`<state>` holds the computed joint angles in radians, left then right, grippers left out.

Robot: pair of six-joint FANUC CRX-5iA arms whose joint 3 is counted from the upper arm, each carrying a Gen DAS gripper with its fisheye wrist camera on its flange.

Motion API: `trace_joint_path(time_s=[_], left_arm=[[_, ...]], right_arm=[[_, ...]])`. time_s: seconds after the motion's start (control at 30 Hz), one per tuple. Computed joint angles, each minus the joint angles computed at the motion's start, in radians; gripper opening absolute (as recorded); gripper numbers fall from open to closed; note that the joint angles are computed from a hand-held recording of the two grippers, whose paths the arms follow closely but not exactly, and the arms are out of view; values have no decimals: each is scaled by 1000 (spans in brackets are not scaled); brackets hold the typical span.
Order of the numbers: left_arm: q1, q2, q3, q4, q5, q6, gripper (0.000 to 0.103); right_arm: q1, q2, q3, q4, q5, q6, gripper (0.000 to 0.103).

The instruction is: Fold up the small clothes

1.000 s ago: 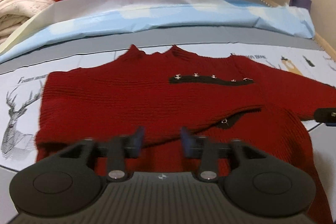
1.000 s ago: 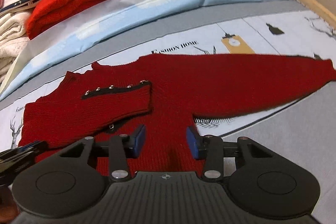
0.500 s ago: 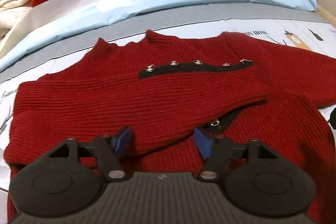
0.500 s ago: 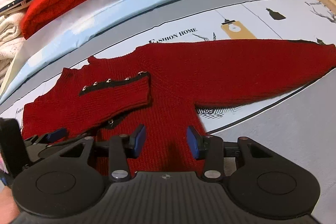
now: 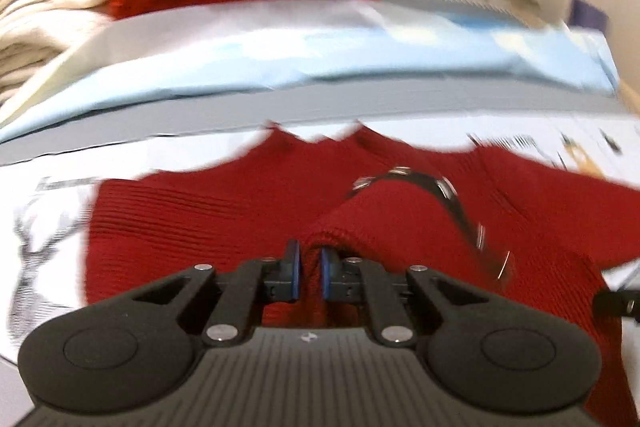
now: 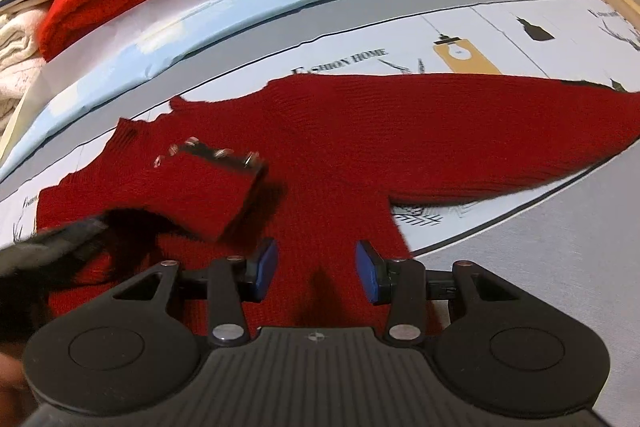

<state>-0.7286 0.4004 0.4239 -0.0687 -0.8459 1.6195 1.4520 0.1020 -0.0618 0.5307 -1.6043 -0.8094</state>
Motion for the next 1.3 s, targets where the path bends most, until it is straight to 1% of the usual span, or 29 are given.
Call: trace_joint_path(time_s=[0.1,0.17,0.27,0.33,0.37,0.43,0.47,0.5,0.53,0.57,0.6,0.67,0.7,0.77,0.8,0.83,0.87,0.9,0.93,0.97,1.0,1.03,1.07,1.13,1.17,1.2,1.23,1.27,1.3], left_arm=[[71,-40,-28,17,14,29,10],[129,-64,-44,16,15,69,10],[214,-91,-43,-64,-12,181,10],[271,-98,-18,-167,-68,310,10],[288,-100,1,-241,-101,385,10],[291,-89,58,-481,-216,560,11],[296,-78,85,-546,-276,612,15],[322,-69,103,-558,-329,658,21],[361,-74,100,-523,-348,699,23],[401,-88,75,-464,-324,704,24],[428,-95,57,-411,-297,682,25],[478,-118,-6,-293,-209,626,25],[515,-132,-60,-201,-141,582,25],[566,-143,-140,-52,-60,502,25],[591,-142,-180,31,-33,454,25],[608,-129,-192,80,-44,432,25],[613,-109,-178,77,-90,449,25],[613,-78,-128,27,-184,500,25],[618,-64,-110,4,-226,535,10],[640,-78,-132,31,-216,558,8],[662,-95,-164,68,-187,570,9],[672,-99,-163,78,-193,594,15],[673,-102,-150,58,-215,636,37],[664,-108,-121,2,-280,726,57],[664,-103,-113,1,-307,750,57],[669,-105,-124,15,-311,760,56],[679,-110,-154,57,-274,741,55],[685,-110,-179,93,-235,708,51],[686,-96,-170,83,-222,691,47]], right_arm=[[-13,27,27,0,4,39,45],[-20,41,42,-2,9,56,45],[-30,60,62,1,25,74,45],[-37,77,80,10,36,92,45],[-41,86,90,14,37,106,45],[-49,108,114,14,41,139,45],[-54,116,123,10,46,152,45],[-57,122,129,8,55,162,45],[-61,126,133,5,64,171,45],[-64,132,139,2,68,182,45],[-67,138,146,-2,68,193,45],[-73,149,155,-12,68,209,45],[-76,152,157,-17,71,211,45],[-79,158,160,-28,80,212,45],[-81,161,163,-33,84,215,45],[-83,166,166,-37,88,221,45],[-85,169,169,-38,94,226,46],[-87,173,172,-41,98,232,46],[-88,176,174,-43,101,235,46],[-89,179,178,-46,104,236,46],[-91,181,180,-47,106,236,46],[-92,183,180,-46,108,235,46],[-93,187,183,-46,109,237,46],[-96,192,187,-46,113,244,46],[-97,193,188,-46,117,247,46],[-99,194,188,-47,122,249,46],[-100,196,188,-47,128,251,46],[-100,195,186,-48,134,254,46],[-101,195,185,-49,139,255,46]])
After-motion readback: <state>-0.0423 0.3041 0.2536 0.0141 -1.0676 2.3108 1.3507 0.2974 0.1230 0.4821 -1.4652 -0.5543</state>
